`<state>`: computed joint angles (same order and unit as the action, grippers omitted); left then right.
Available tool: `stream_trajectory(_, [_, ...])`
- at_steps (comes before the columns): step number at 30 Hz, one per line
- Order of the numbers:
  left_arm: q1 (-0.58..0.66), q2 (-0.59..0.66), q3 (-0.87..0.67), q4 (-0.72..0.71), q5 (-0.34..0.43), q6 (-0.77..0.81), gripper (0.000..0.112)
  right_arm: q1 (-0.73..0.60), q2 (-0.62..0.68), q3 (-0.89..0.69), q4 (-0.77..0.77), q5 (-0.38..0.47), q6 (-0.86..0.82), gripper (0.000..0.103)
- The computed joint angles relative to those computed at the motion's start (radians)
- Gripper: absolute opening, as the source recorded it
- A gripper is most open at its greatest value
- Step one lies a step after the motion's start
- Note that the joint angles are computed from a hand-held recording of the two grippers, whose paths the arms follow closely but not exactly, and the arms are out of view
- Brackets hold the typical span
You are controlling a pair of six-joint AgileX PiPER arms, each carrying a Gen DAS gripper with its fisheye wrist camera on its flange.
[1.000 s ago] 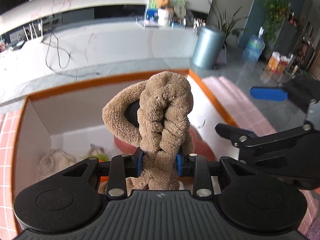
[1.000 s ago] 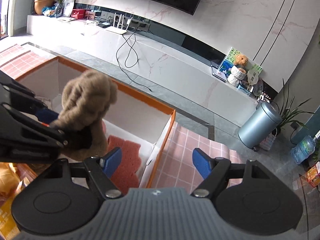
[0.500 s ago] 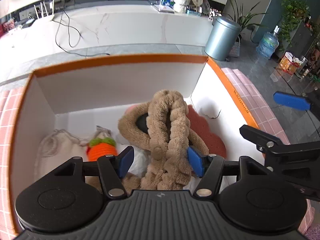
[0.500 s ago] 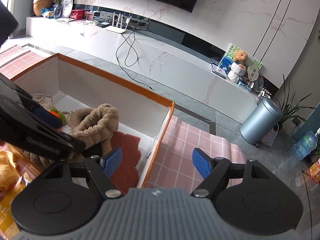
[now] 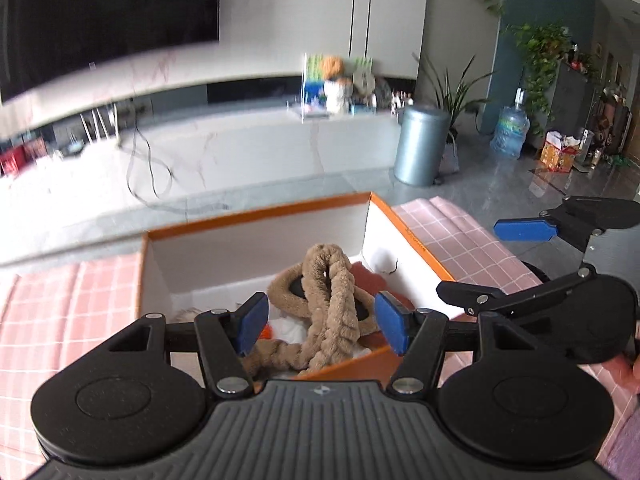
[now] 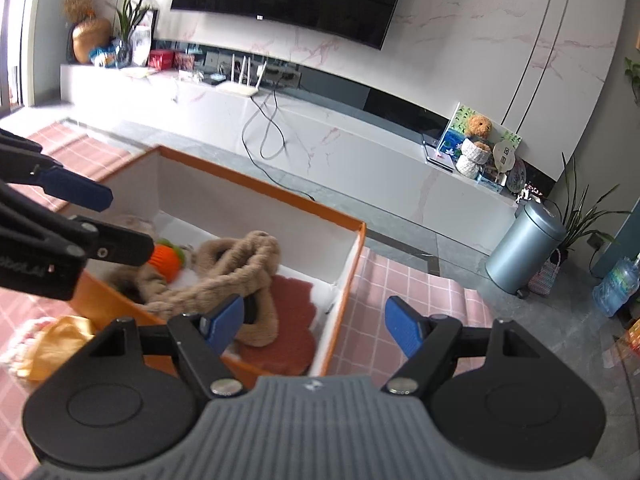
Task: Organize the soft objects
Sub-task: 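Withdraw both tools from the box back to the remaining items, then grasp the yellow cloth with the left tool while the right tool grasps the yellow snack packet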
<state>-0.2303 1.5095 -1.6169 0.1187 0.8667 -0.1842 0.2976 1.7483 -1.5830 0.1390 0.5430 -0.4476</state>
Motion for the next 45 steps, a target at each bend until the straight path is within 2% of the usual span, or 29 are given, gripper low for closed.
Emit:
stream_trajectory(5, [-0.019, -0.200, 0.217, 0.051, -0.102, -0.088, 0.072, 0.001, -0.170, 0.218, 0.116, -0.089, -0.028, 0.077])
stream_trajectory(8, [-0.026, -0.307, 0.331, 0.099, -0.128, -0.156, 0.072, 0.010, -0.272, 0.369, 0.187, -0.163, -0.040, 0.077])
stream_trajectory(13, [-0.075, -0.454, 0.531, 0.242, -0.151, -0.363, 0.072, 0.036, -0.371, 0.570, 0.285, -0.253, -0.012, 0.077])
stream_trajectory(18, [-0.096, -0.518, 0.690, 0.286, -0.193, -0.521, 0.067, 0.122, -0.392, 0.728, 0.140, -0.369, 0.238, 0.077])
stream_trajectory(20, [-0.089, -0.517, 0.724, 0.274, -0.216, -0.525, 0.067, 0.145, -0.375, 0.763, 0.149, -0.381, 0.247, 0.077])
stream_trajectory(25, [-0.047, -0.488, 0.761, 0.208, -0.266, -0.432, 0.064, 0.196, -0.303, 0.763, -0.068, -0.375, 0.481, 0.077])
stream_trajectory(28, [-0.051, -0.446, 0.763, 0.242, -0.292, -0.431, 0.063, 0.211, -0.274, 0.745, -0.181, -0.374, 0.593, 0.077])
stream_trajectory(30, [-0.072, -0.400, 0.749, 0.301, -0.293, -0.455, 0.063, 0.205, -0.257, 0.728, -0.147, -0.374, 0.557, 0.077])
stream_trajectory(34, [-0.045, -0.298, 0.719, 0.257, -0.321, -0.329, 0.063, 0.193, -0.220, 0.698, -0.109, -0.372, 0.516, 0.077])
stream_trajectory(37, [-0.063, -0.258, 0.723, 0.361, -0.332, -0.363, 0.064, 0.186, -0.188, 0.681, -0.101, -0.374, 0.507, 0.077])
stream_trajectory(39, [-0.044, -0.241, 0.721, 0.334, -0.346, -0.325, 0.064, 0.179, -0.169, 0.671, -0.075, -0.375, 0.486, 0.077])
stream_trajectory(43, [-0.016, -0.216, 0.717, 0.282, -0.357, -0.281, 0.041, 0.173, -0.141, 0.658, -0.027, -0.379, 0.442, 0.077])
stream_trajectory(45, [0.006, -0.217, 0.725, 0.249, -0.373, -0.261, 0.037, 0.171, -0.133, 0.653, 0.026, -0.380, 0.389, 0.077])
